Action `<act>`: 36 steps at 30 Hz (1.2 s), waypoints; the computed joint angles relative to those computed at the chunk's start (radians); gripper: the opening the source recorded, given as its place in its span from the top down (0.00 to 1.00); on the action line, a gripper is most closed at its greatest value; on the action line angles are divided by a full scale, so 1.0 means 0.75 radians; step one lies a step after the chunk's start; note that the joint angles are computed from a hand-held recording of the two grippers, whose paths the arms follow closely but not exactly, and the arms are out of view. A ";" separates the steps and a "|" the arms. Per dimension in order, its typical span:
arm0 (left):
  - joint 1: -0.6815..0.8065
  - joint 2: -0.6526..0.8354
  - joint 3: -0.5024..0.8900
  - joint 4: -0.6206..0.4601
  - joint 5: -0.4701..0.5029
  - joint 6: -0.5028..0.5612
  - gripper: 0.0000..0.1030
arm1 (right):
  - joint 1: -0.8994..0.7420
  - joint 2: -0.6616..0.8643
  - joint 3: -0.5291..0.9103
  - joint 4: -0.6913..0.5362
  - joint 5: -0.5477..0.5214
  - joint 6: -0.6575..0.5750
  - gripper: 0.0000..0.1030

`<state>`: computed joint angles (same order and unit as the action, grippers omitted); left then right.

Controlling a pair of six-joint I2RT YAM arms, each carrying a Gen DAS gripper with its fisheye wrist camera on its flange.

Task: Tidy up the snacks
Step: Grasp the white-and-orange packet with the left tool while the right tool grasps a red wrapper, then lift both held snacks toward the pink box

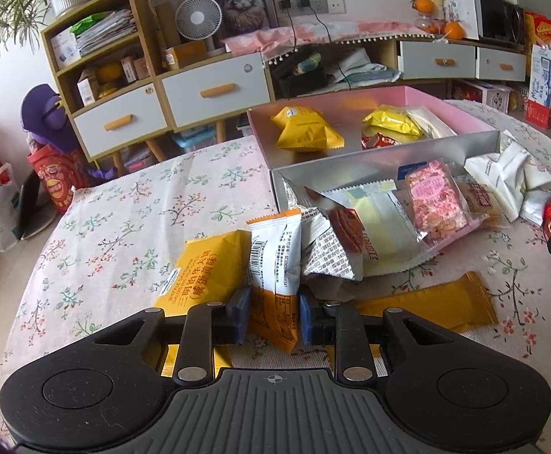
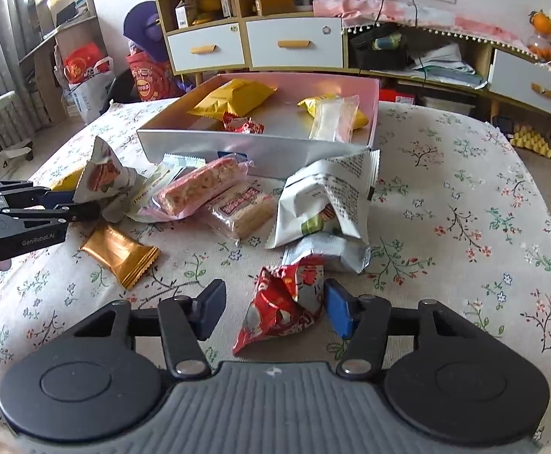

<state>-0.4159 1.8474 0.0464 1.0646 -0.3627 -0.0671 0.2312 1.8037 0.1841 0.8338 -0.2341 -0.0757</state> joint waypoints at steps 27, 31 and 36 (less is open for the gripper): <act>0.243 -0.255 0.023 -0.309 0.250 -0.053 0.91 | 0.021 -0.074 0.020 -0.070 -0.017 0.013 0.68; 0.275 -0.415 0.010 -0.450 0.302 -0.065 0.91 | 0.029 -0.117 0.011 -0.089 -0.035 0.024 0.68; 0.282 -0.654 0.009 -0.665 0.336 -0.083 0.91 | 0.055 -0.164 0.009 -0.112 -0.038 0.047 0.68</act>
<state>-0.2043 1.3566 0.0529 0.5658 -0.1109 -0.1297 0.2723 1.6808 0.1911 0.7498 -0.2628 -0.0407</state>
